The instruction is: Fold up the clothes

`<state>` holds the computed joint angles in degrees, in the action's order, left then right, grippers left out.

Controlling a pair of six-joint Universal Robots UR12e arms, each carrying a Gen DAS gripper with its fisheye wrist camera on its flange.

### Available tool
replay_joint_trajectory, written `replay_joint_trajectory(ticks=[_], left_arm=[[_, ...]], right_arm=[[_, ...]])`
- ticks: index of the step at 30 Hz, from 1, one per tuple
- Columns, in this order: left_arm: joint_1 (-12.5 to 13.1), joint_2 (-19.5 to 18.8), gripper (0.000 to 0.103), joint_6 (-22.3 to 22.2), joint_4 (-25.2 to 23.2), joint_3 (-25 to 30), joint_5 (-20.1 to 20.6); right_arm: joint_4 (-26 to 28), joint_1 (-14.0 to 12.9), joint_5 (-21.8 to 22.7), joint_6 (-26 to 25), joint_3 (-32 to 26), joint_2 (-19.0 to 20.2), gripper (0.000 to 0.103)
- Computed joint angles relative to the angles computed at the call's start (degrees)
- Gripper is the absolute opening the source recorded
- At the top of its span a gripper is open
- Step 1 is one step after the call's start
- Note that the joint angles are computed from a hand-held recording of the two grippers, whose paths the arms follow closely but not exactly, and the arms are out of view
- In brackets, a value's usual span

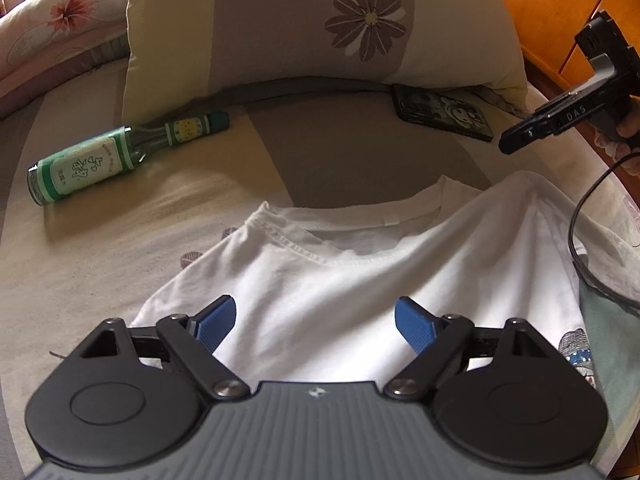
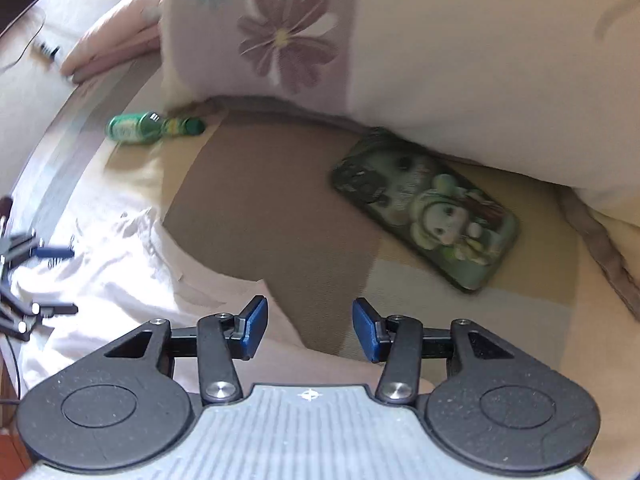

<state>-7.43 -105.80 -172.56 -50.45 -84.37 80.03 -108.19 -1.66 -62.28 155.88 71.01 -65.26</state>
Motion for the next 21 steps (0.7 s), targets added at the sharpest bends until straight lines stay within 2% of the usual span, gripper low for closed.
replay_joint_trajectory(ticks=[5,7,9,10,14,16,19,21], left_arm=[[0.72,-0.29,0.085,0.60,1.29,0.20,0.32],[0.92,0.17,0.085,0.11,1.06,-0.63,-0.06],[1.07,0.68,0.085,-0.29,0.56,-1.56,-0.38],[1.06,0.92,0.085,-0.26,0.38,-2.00,-0.31],[1.29,1.59,0.085,-0.54,-0.25,-3.11,-0.36],[1.56,1.71,0.085,-0.99,-0.27,-3.26,-0.61],[2.12,1.67,0.085,-1.34,0.35,-3.22,-1.05],[2.54,1.50,0.085,-1.15,1.24,-3.14,-1.24]], right_arm=[[3.58,3.43,-4.67,-8.46,-2.84,3.02,0.051],[6.47,4.20,-5.63,-10.92,-4.01,3.72,0.030],[5.18,4.97,-7.77,-13.09,-3.53,3.30,0.008],[4.11,5.19,-8.39,-13.38,-3.28,3.11,0.007],[-3.05,4.83,-5.74,-6.47,-3.94,3.56,0.006],[-2.75,4.80,-4.57,-3.58,-6.32,4.93,0.006],[-0.43,5.77,-8.14,-3.70,-8.43,6.16,0.011],[-1.91,5.95,-9.76,-2.22,-7.33,5.34,0.015]])
